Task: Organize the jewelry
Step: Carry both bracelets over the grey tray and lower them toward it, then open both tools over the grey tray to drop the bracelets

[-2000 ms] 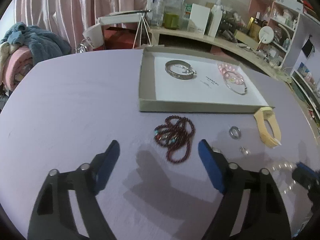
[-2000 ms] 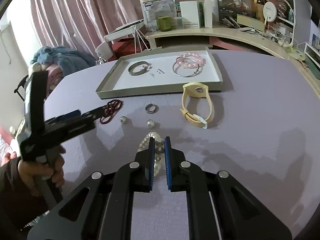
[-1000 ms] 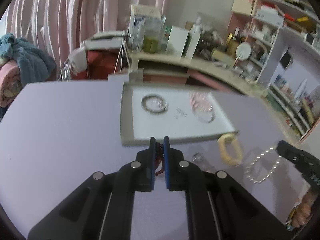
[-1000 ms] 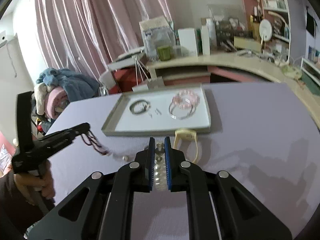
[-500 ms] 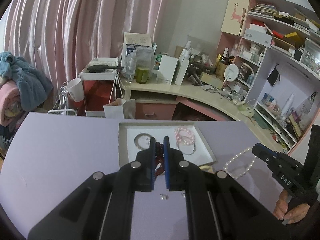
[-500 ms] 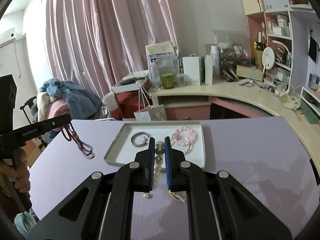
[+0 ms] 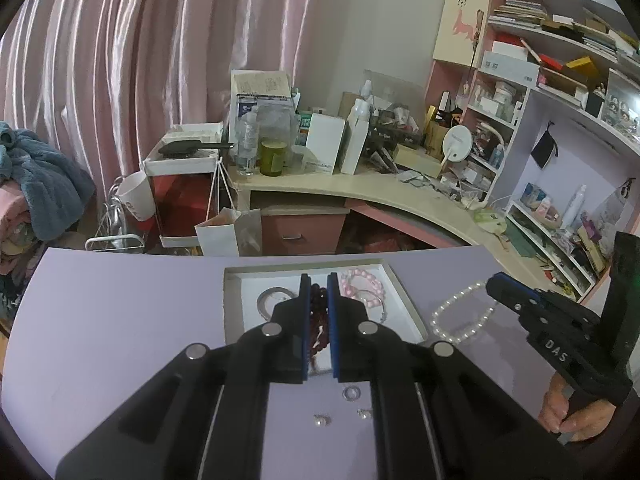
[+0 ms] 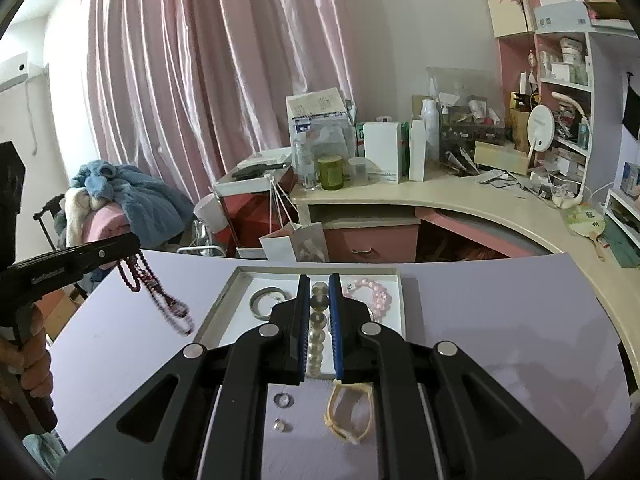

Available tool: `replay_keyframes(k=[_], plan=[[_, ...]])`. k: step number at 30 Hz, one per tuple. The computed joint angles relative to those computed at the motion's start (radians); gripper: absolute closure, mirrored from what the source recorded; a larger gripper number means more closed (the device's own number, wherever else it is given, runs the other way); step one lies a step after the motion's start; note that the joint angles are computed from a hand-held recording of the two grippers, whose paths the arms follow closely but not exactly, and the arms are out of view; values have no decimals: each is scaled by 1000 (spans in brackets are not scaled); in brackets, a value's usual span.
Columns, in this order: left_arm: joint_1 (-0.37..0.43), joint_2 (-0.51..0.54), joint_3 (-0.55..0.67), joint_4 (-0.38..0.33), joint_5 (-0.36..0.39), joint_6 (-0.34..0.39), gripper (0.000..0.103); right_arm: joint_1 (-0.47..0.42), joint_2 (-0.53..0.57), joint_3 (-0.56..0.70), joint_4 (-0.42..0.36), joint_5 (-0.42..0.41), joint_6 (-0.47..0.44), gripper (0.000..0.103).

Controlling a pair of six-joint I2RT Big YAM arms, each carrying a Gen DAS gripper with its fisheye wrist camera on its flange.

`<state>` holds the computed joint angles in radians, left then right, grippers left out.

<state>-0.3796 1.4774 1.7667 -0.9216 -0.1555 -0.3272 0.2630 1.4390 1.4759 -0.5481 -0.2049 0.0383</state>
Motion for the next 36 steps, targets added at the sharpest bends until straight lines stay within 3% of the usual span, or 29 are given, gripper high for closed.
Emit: replay_keyframes(k=[15,16,18,19,20,30,32,33,34,35,36], plan=[[71,172,120,-25,62,13,95,31,263,245,-111,33,-9,92],[72,178,125,-26,63,14,95,29,267,247,-114,25,-1,90],[77,194,134,-28,69,17,95,20,271,244,-115,14,23,72],[80,201,136,-28,74,16,95,15,267,231,-108,15,36,57],[82,207,139,-30,76,15,95,11,266,226,-104,15,43,55],[88,274,179,-56,96,16,94,-33,258,180,-116,24,91,55],[84,286,194,-67,76,20,88,-34,250,168,-117,24,98,55],[83,284,193,-63,71,20,69,-34,243,159,-113,23,99,55],[82,273,181,-46,62,15,59,-35,236,150,-108,22,99,55],[80,261,167,-29,52,13,53,-34,231,144,-105,23,99,55],[81,250,155,-16,49,13,53,-32,217,128,-98,23,96,55]])
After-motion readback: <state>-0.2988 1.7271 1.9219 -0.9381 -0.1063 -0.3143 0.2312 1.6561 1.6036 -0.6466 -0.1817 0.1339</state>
